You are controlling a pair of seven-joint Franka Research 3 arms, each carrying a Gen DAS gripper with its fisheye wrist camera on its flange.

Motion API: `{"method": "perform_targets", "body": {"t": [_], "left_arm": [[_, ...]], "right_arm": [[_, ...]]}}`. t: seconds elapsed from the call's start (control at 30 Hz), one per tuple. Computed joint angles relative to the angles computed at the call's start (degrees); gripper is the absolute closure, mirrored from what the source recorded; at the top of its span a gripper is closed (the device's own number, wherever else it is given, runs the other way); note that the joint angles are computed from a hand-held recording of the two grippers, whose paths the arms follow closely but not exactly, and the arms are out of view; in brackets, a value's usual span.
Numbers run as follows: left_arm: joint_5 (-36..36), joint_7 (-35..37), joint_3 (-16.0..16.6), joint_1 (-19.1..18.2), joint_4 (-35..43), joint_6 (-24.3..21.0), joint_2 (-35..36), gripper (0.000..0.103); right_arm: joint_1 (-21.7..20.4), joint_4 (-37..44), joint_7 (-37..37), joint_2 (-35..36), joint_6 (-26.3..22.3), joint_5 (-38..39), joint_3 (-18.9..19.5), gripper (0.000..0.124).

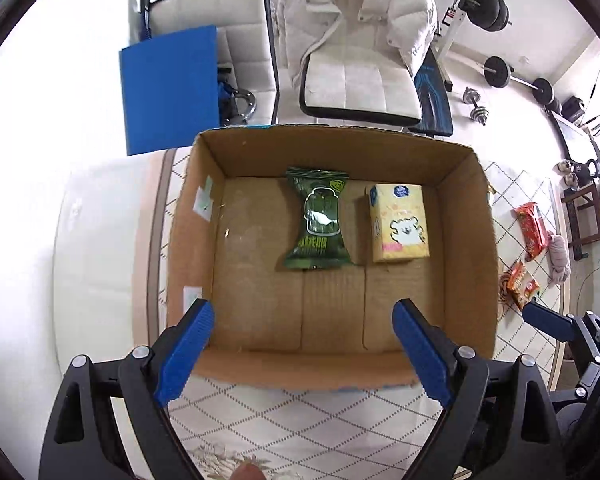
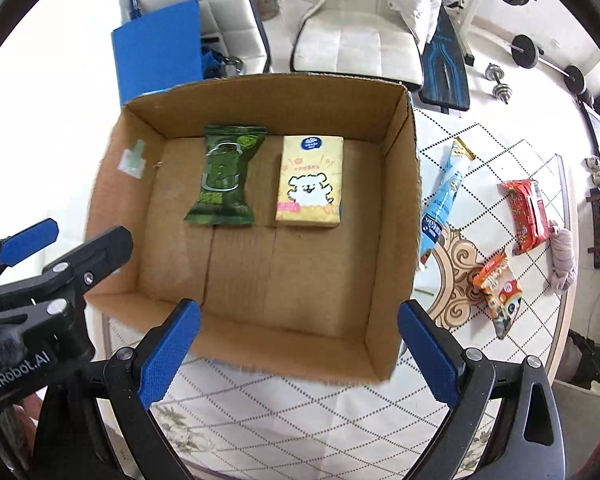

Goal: Organize soft objects
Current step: 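Grasp the orange panda bag with the left tool while the right tool grasps the lilac plush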

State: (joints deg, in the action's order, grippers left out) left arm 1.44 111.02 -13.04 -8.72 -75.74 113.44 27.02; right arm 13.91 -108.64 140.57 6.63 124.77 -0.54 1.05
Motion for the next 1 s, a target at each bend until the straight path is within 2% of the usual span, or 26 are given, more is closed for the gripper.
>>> {"method": "perform_targets", "body": {"t": [0.17,0.3,0.47,0.57,0.63,0.77,0.93,1.0], "left_arm": [[-1.9,-1.5,-0.5,0.4,-4.7,1.2,-5.0,0.012],[-2.6,-2.8,-1.2,-0.9,-7.9,2.3,-8.8,0.012],[-1.5,-5.0,-3.0,-5.3,-11.4,5.2,-11.6,0.011],[-0.2,-6.2,-4.5,-9.2,-9.4,4.6,-8.8,0.011],[3.2,-8.0,-4.7,-12.7,-6.3,3.6,-5.1,0.011],[9.0,-11.2,-4.4,-19.3,0.7,-1.7,3.1,0.012],[5.1,-16.8,-4.6,-23.8,13.9,-16.9,15.7,0.012],[3.8,-20.0,-4.4,-25.5,18.5,-21.1,20.3,0.012]], "right_arm": [[-0.6,-6.1,-1.7,-6.3,3.6,2.8,0.4,0.023],[-2.3,-13.6,-2.6,-13.6,6.0,4.9,0.4,0.023],[-7.5,-23.1,-4.6,-24.5,3.4,4.0,-0.6,0.023],[-12.1,-28.5,-6.2,-30.3,0.6,2.5,-2.1,0.023],[-15.3,-31.3,-8.6,-32.6,-0.3,2.0,-3.5,0.023],[-21.7,-34.6,-13.6,-32.7,-1.8,0.4,-6.1,0.023],[-27.2,-38.0,-22.3,-29.3,0.3,1.3,-9.7,0.023],[-29.4,-38.6,-23.9,-27.6,0.8,0.3,-9.9,0.023]]}}
